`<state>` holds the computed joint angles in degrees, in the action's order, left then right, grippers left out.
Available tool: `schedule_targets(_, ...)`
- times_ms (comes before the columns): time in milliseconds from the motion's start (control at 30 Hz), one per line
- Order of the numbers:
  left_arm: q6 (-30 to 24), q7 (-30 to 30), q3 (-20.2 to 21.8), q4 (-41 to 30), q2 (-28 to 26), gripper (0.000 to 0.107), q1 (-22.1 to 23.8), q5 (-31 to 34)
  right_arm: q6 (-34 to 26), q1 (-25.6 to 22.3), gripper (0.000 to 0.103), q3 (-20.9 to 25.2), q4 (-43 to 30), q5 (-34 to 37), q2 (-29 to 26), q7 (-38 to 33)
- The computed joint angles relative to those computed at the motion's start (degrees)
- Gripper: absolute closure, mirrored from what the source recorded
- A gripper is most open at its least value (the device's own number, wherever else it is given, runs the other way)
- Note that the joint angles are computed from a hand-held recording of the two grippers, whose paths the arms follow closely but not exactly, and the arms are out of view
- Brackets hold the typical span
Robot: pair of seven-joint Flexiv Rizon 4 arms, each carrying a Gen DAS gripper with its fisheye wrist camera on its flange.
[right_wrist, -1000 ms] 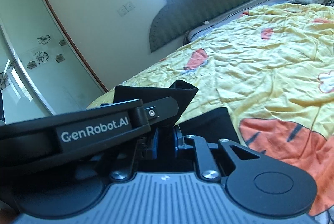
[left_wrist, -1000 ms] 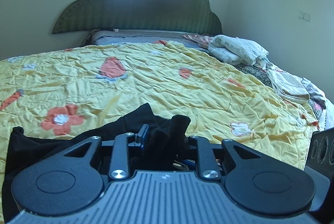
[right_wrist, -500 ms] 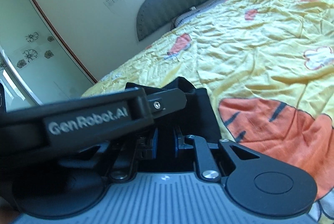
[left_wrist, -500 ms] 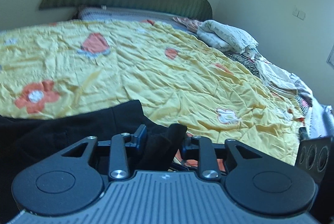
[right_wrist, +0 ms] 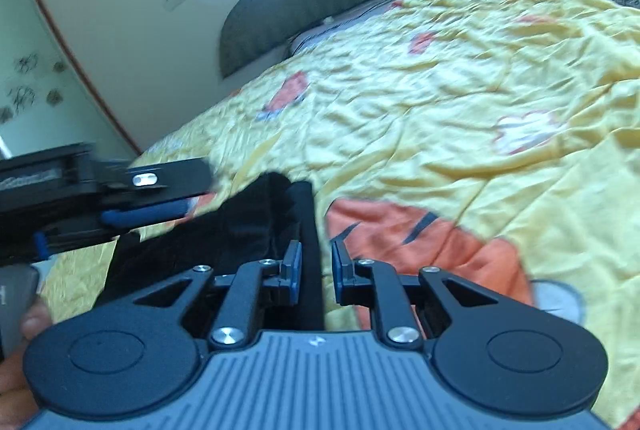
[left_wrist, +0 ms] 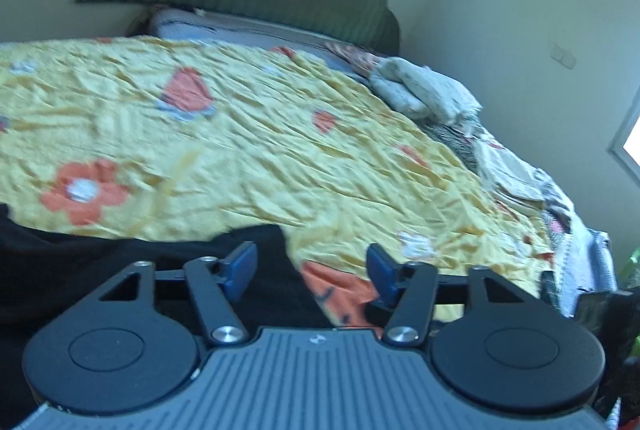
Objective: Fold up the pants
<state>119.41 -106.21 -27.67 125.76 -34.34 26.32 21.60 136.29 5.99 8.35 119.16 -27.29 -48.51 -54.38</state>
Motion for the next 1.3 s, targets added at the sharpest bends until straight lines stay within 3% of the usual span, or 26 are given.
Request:
schedule_targets(100,1.1,1.0,6.2,2.2,3.2,0.038,-3.1,-2.5,4.4,-1.1,0.068,1.0,0.8,-0.1,-0.1,0.2)
schedule_targets(200,2.2,2.1,13.0,4.6,5.0,0.038,-6.9,-5.9,9.9,-5.5,0.044,2.8,1.1,-10.3,-1.4,3.8)
schedule_targets(300,3.2,1.3,16.5,6.8,5.6,0.038,-8.0,-8.4,10.6,-6.6,0.044,1.7,1.0,-19.4,-1.4,8.2)
schedule_targets(433,3.3,-0.6,16.2,8.3,5.9,0.038,-5.3,-7.2,7.8,-4.2,0.044,-0.6,1.6,-21.1,-0.5,8.6)
schedule_targets(567,2.3,0.0,17.0,8.6,6.2,0.038,-5.8,-7.2,5.4,-3.4,0.045,-0.6,2.2,-19.1,-0.6,8.2)
schedule_targets(700,1.5,3.3,20.4,8.5,6.2,0.028,-10.6,-10.4,5.0,-4.4,0.046,-0.1,2.7,-19.4,-1.0,8.5)
schedule_targets(867,2.2,7.8,25.0,8.6,5.3,0.026,-17.6,-16.7,6.2,-6.4,0.044,1.1,0.8,-24.8,-2.7,13.5)
schedule_targets(967,3.1,10.7,28.4,8.8,4.9,0.018,-22.5,-22.3,7.3,-6.7,0.044,1.2,-0.3,-27.6,-4.0,16.7)
schedule_targets(1167,2.5,13.4,29.4,9.0,4.8,0.017,-24.9,-28.3,10.1,-5.3,0.045,0.3,-2.7,-28.0,-6.5,22.7)
schedule_targets(1300,2.3,14.9,30.2,9.1,4.6,0.017,-26.4,-30.9,10.1,-4.1,0.055,-0.8,-5.3,-27.8,-7.7,25.1)
